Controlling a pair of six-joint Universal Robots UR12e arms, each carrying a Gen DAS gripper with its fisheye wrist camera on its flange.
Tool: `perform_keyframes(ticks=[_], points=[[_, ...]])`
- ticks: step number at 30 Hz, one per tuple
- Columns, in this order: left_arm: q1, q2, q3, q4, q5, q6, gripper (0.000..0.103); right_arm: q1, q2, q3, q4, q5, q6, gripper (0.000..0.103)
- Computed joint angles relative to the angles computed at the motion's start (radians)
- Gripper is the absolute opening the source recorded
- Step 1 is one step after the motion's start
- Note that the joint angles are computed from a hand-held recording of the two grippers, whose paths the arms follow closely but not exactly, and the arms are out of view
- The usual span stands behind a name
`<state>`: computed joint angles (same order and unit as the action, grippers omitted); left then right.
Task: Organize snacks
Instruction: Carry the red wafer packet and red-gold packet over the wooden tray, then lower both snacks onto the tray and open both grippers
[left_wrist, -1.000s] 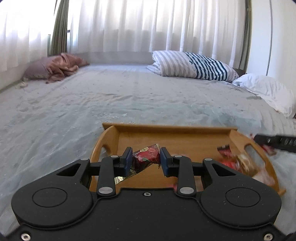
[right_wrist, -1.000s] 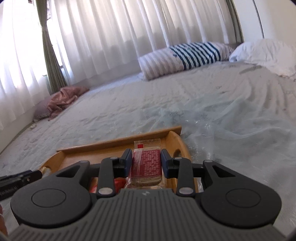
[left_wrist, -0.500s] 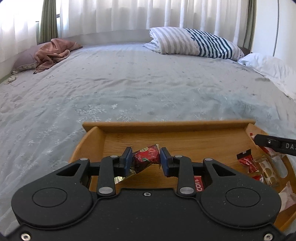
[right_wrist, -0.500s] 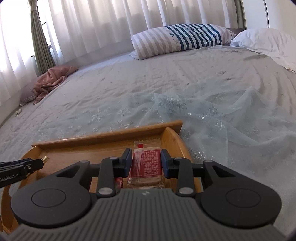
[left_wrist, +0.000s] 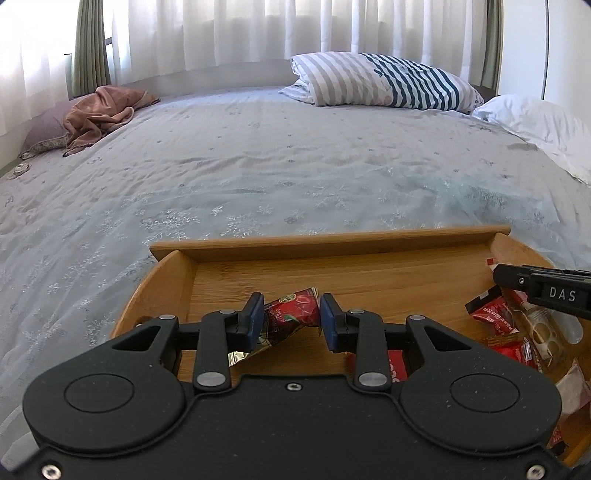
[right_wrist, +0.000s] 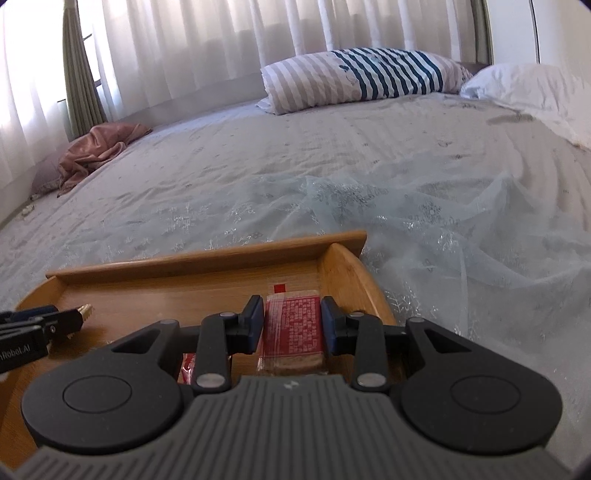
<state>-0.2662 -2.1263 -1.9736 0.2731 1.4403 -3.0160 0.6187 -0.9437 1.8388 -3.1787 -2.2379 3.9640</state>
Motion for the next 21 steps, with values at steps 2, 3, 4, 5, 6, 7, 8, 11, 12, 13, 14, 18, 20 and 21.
perform_keyframes(ticks=[2, 3, 4, 5, 6, 7, 8, 11, 12, 13, 14, 18, 20, 21], points=[[-0.001, -0.002, 0.000, 0.003, 0.001, 0.006, 0.032, 0.001, 0.001, 0.001, -0.006, 0.001, -0.001, 0.038], [-0.003, -0.003, -0.001, 0.006, 0.005, 0.010, 0.032, 0.000, 0.001, 0.002, -0.015, 0.003, -0.001, 0.038], [-0.005, -0.004, 0.000, 0.009, 0.009, 0.015, 0.032, 0.001, 0.002, 0.004, -0.022, 0.006, 0.000, 0.039], [-0.006, -0.005, 0.000, 0.011, 0.012, 0.020, 0.033, 0.000, 0.001, 0.005, -0.025, 0.007, 0.003, 0.040], [-0.008, -0.006, 0.000, 0.012, 0.014, 0.024, 0.033, -0.001, 0.001, 0.008, -0.032, 0.010, 0.005, 0.040], [-0.009, -0.007, 0.000, 0.012, 0.017, 0.028, 0.033, -0.001, 0.001, 0.010, -0.038, 0.010, 0.010, 0.040], [-0.010, -0.007, 0.000, 0.013, 0.018, 0.030, 0.033, -0.001, 0.000, 0.013, -0.044, 0.011, 0.013, 0.041], [-0.011, -0.008, 0.001, 0.008, 0.019, 0.033, 0.034, -0.002, -0.001, 0.015, -0.051, 0.013, 0.015, 0.042], [-0.012, -0.008, 0.002, 0.006, 0.020, 0.033, 0.034, -0.002, -0.001, 0.016, -0.050, 0.012, 0.015, 0.042], [-0.012, -0.009, 0.002, 0.005, 0.020, 0.035, 0.034, -0.002, -0.002, 0.016, -0.050, 0.013, 0.015, 0.042], [-0.012, -0.009, 0.002, 0.002, 0.022, 0.036, 0.034, -0.003, -0.002, 0.017, -0.054, 0.014, 0.014, 0.042], [-0.012, -0.008, 0.000, 0.001, 0.021, 0.038, 0.034, -0.002, -0.003, 0.021, -0.063, 0.014, 0.027, 0.045], [-0.012, -0.007, 0.000, 0.001, 0.023, 0.034, 0.036, -0.002, -0.003, 0.020, -0.064, 0.015, 0.029, 0.047], [-0.012, -0.007, 0.000, -0.001, 0.024, 0.030, 0.038, -0.002, -0.003, 0.019, -0.063, 0.013, 0.029, 0.048]])
